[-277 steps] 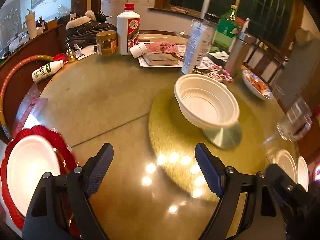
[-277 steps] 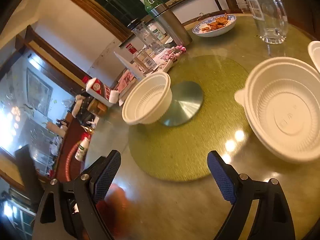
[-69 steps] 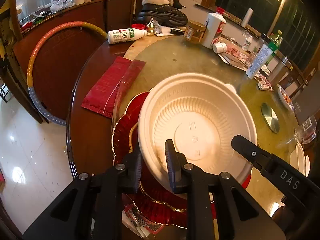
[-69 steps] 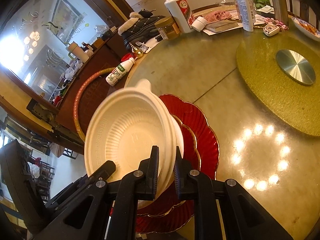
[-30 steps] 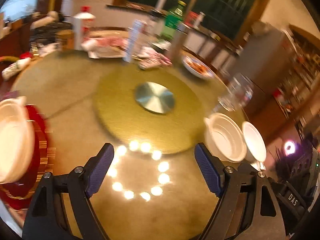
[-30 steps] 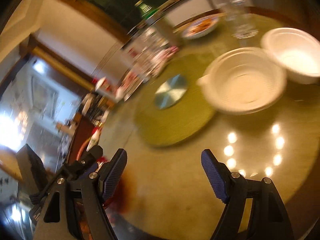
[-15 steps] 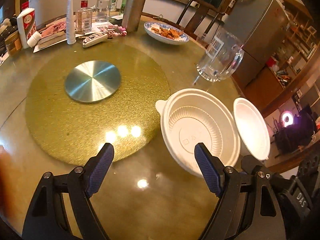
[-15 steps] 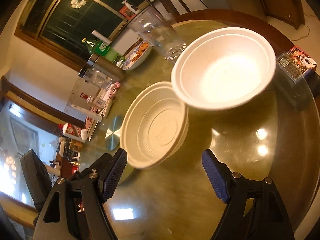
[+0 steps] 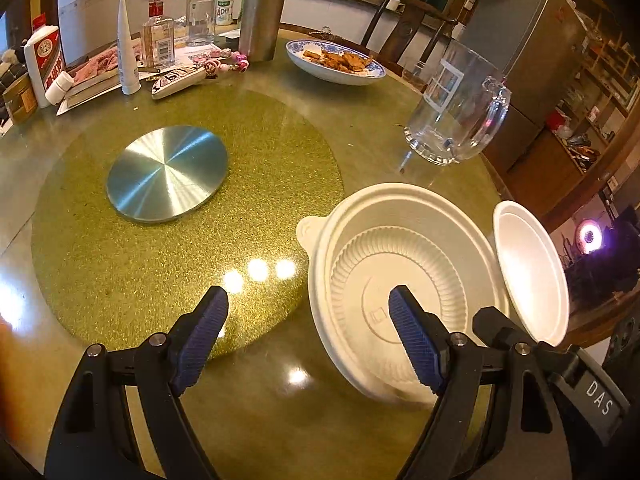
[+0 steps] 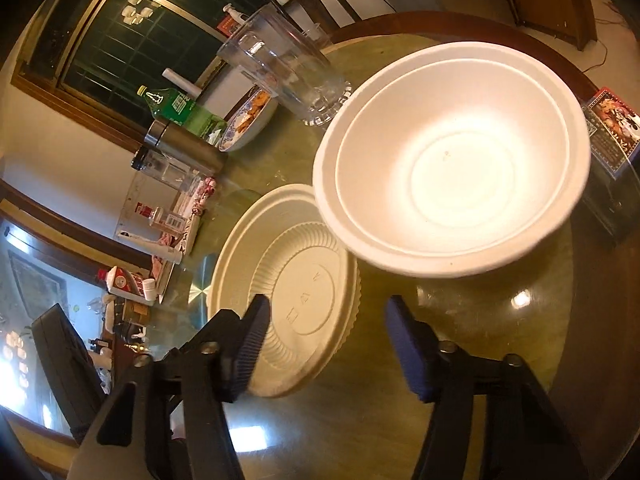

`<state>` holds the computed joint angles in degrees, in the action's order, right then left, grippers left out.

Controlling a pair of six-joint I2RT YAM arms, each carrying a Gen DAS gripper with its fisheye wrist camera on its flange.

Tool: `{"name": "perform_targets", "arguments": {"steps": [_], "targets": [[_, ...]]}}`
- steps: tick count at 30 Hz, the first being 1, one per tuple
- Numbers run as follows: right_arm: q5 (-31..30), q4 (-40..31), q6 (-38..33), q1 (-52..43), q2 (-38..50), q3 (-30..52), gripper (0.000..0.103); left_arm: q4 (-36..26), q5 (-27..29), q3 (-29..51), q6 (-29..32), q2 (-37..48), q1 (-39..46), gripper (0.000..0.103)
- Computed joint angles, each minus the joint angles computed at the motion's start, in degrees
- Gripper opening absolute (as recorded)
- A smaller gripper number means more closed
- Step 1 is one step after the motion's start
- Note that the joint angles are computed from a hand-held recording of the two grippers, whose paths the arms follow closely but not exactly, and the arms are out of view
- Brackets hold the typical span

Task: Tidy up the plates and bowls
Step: 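Grip the rim of the second beige bowl with both tools and lift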

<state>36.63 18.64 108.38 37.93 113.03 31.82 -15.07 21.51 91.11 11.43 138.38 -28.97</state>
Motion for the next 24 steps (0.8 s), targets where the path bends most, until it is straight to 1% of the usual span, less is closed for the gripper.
{"name": "perform_targets", "arguments": {"steps": [1,3,4,8,9,10,11,12,14,15,16,17,18,20,24], "targets": [[-0.3,0.2,-0.1,-0.3,0.3,0.0,0.056,0.2,-0.2,0.0,0.1,0.1,-0.1,0.082],[-0.8,1.5,-0.2,-0.8,0.9,-0.3,0.048,0.4,-0.7,0.0,0.4,0.3,-0.3,0.078],[-1.0,1.7,-0.1,-0.9,1.1,-0.3,0.047,0.9,-1.0,-0.4,0.4,0.3,-0.4,0.075],[-1.5,2.1,-0.6,-1.5,1.7,-0.2,0.045,1.8,-2.1,-0.6,0.6,0.4,-0.8,0.070],[-1.7,2.4,-0.9,-1.7,2.0,-0.1,0.045,1.8,-2.4,-0.5,0.6,0.6,-0.8,0.066],[-1.8,2.6,-0.9,-1.7,2.1,-0.1,0.043,1.7,-3.0,-0.1,0.7,0.9,-1.0,0.059],[-2.0,2.7,-1.1,-1.9,2.3,0.0,0.039,1.6,-3.8,0.1,0.9,1.0,-1.1,0.054],[-2.4,2.7,-1.3,-2.1,2.6,0.1,0.032,1.8,-4.7,0.0,1.2,1.1,-1.3,0.046],[-2.7,3.7,-2.0,-2.3,3.0,0.0,0.027,2.3,-5.1,-0.3,1.8,1.0,-1.5,0.040],[-2.8,3.8,-2.5,-2.4,3.1,0.2,0.025,2.6,-5.3,-0.7,2.3,0.8,-1.7,0.032],[-2.7,4.0,-3.2,-2.4,3.2,0.4,0.023,3.1,-5.6,-1.4,2.9,0.4,-1.9,0.021],[-2.9,4.2,-4.0,-2.5,3.1,0.6,0.019,3.7,-6.3,-2.1,3.5,0.0,-2.1,0.015],[-3.0,3.4,-4.4,-2.5,3.1,1.3,0.016,4.9,-7.3,-3.2,4.0,-0.6,-2.3,0.015],[-2.7,0.5,-4.6,-2.2,2.8,2.8,0.013,6.3,-7.2,-4.6,4.6,-1.4,-1.9,0.015],[-2.1,0.0,-4.8,-1.3,3.1,3.8,0.012,7.7,-6.6,-6.9,5.2,-3.2,-0.7,0.014]]}}
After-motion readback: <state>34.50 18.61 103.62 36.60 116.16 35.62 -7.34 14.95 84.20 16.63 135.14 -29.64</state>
